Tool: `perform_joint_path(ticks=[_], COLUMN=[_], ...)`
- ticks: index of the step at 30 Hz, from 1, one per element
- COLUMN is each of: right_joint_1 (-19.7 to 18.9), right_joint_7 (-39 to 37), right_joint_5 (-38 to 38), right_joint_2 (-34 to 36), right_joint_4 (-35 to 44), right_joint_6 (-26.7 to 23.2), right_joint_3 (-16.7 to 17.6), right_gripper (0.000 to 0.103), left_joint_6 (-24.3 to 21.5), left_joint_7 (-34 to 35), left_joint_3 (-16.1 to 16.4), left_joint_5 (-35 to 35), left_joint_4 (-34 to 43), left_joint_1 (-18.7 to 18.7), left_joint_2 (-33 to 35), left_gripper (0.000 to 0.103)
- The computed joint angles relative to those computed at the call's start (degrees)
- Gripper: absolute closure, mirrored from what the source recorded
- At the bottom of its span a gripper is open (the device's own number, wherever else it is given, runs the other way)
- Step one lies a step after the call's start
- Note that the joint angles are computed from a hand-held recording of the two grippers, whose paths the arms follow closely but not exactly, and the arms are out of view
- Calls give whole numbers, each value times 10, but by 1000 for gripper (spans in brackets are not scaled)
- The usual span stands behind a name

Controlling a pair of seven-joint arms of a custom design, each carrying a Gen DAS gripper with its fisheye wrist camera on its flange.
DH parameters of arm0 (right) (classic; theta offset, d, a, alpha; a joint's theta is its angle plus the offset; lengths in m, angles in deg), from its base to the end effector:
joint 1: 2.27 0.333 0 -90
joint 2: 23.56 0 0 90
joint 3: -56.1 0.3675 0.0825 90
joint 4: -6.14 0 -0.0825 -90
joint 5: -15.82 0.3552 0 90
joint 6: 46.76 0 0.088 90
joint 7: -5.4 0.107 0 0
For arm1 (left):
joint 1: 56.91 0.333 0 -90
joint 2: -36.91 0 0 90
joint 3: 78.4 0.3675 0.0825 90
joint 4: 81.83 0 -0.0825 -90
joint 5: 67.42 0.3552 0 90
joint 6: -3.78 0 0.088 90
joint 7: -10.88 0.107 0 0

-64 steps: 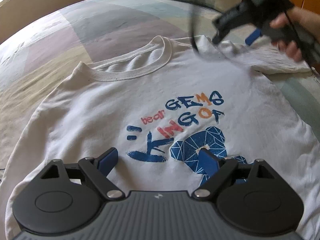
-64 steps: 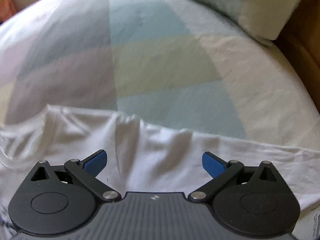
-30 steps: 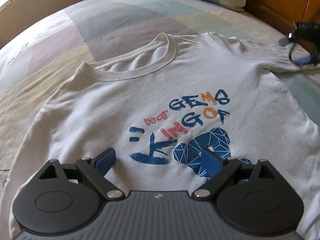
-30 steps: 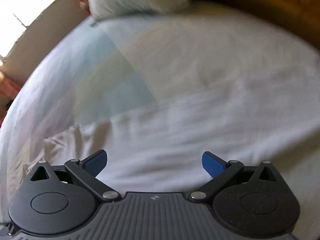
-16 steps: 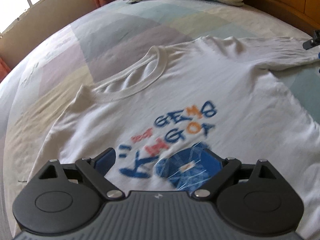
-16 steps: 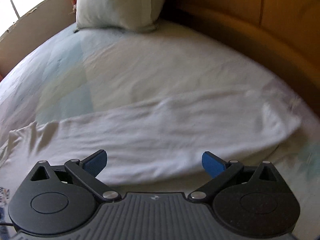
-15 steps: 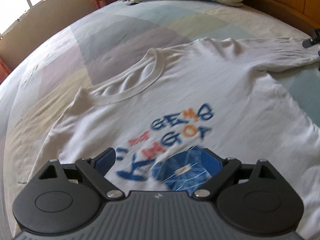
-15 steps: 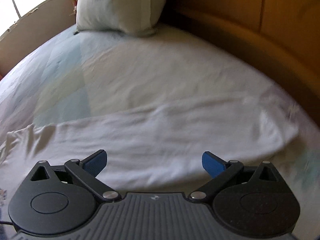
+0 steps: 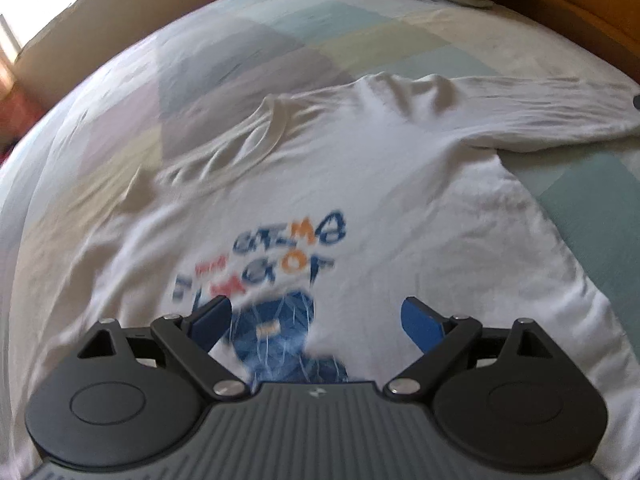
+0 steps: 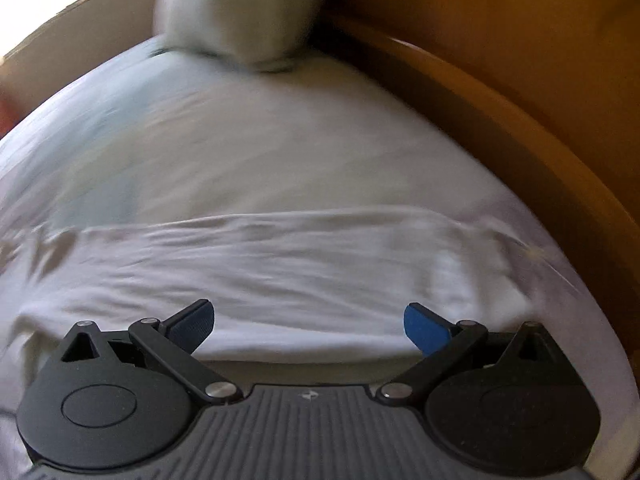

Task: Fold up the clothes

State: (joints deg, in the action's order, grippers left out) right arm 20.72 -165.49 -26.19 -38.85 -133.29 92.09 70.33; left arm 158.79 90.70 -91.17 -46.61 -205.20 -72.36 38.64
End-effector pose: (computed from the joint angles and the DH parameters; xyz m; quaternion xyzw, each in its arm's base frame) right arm 0.3457 0.2676 0.4943 -0.4541 0.8328 -0.2319 0.2154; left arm 0.4880 -0.2744 0.5109 -0.4472 0.8500 -0.1801 0.2124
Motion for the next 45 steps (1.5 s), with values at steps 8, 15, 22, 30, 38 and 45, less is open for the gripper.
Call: perform_joint_path(ticks=[8,15,22,30,38,45], right_joint_1=[36,134,182,225,267,267], right_joint_7=[10,-49,-124,-152,-216,-315], right_joint_5=[-148,-163,-32,53,114,127], right_joint_2=[171,361,348,327,339,366], right_joint_4=[166,393,388,389,424,437], right_joint_6=[185,119,-2,31,-87,-58], right_joint_3=[7,-11,-20,-19,-21,-6], right_gripper=[0,0,0,0,0,0], left_joint_6=[32,56,27,-14,-44,-15], left_joint_7=[80,521,736,875,810,824], left_joint_3=[11,79,90,84,86,81], left_joint_5=[-59,-446,-568,-657,-631,-633], left_joint_4=[-90,-138,-164,-191,-221,-236], left_joint_1=[32,-12,10,24,61,53], left_joint_2=[-61,-92,-117,-153,-190,-194], left_gripper=[11,11,11,11,11,11])
